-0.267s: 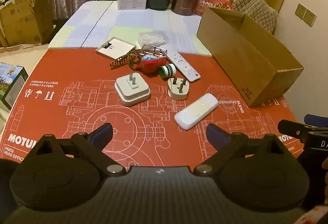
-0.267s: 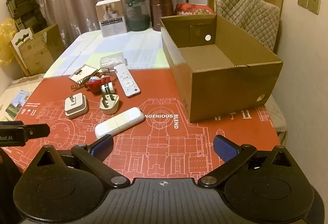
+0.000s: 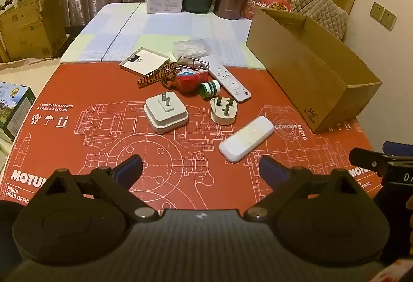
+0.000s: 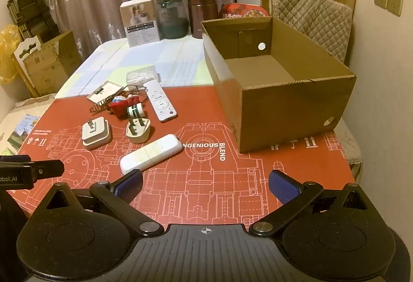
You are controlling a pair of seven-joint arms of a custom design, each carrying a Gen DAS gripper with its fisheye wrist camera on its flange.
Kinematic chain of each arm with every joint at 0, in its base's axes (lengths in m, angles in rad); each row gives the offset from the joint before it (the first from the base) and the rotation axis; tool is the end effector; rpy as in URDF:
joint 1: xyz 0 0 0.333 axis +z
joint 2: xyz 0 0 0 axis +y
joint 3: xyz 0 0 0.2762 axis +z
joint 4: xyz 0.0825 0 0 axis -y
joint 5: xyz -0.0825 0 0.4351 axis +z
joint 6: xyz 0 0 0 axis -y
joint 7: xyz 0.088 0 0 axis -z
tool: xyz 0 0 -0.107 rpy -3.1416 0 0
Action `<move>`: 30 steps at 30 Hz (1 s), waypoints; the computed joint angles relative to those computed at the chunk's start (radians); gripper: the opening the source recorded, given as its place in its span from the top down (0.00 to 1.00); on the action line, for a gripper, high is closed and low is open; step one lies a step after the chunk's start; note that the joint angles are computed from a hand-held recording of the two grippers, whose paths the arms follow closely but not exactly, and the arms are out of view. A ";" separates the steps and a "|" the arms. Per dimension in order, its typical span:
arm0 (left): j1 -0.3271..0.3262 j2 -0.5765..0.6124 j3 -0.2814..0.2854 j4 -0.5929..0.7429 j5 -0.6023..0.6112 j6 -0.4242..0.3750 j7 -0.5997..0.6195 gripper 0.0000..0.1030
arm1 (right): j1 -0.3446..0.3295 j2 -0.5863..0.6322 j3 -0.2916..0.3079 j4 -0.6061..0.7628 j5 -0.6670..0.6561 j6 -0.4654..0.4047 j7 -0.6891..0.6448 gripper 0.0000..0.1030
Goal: Organize rigid objects
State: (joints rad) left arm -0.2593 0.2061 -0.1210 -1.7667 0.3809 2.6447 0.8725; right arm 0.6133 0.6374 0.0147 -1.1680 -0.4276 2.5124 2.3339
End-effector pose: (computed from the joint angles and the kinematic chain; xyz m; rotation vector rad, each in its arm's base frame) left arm 0.6524 -0.2660 0.4627 -1.8983 1.7938 -0.7933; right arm 0.6549 0.4754 0.4601 -1.8126 1.6169 -0.5323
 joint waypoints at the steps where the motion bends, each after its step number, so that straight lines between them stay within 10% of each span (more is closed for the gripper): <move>1: 0.001 0.001 -0.001 0.001 -0.003 0.001 0.004 0.08 | -0.021 -0.018 0.021 -0.040 0.002 0.025 0.010 0.02; 30: 0.003 -0.012 -0.003 -0.007 -0.001 0.009 -0.007 0.08 | -0.005 -0.004 0.008 -0.007 0.024 0.007 0.010 0.02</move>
State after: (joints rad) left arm -0.2562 0.1943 -0.1244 -1.7734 0.3800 2.6541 0.8654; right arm 0.6083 0.6334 0.0227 -1.1748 -0.4035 2.5197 2.3439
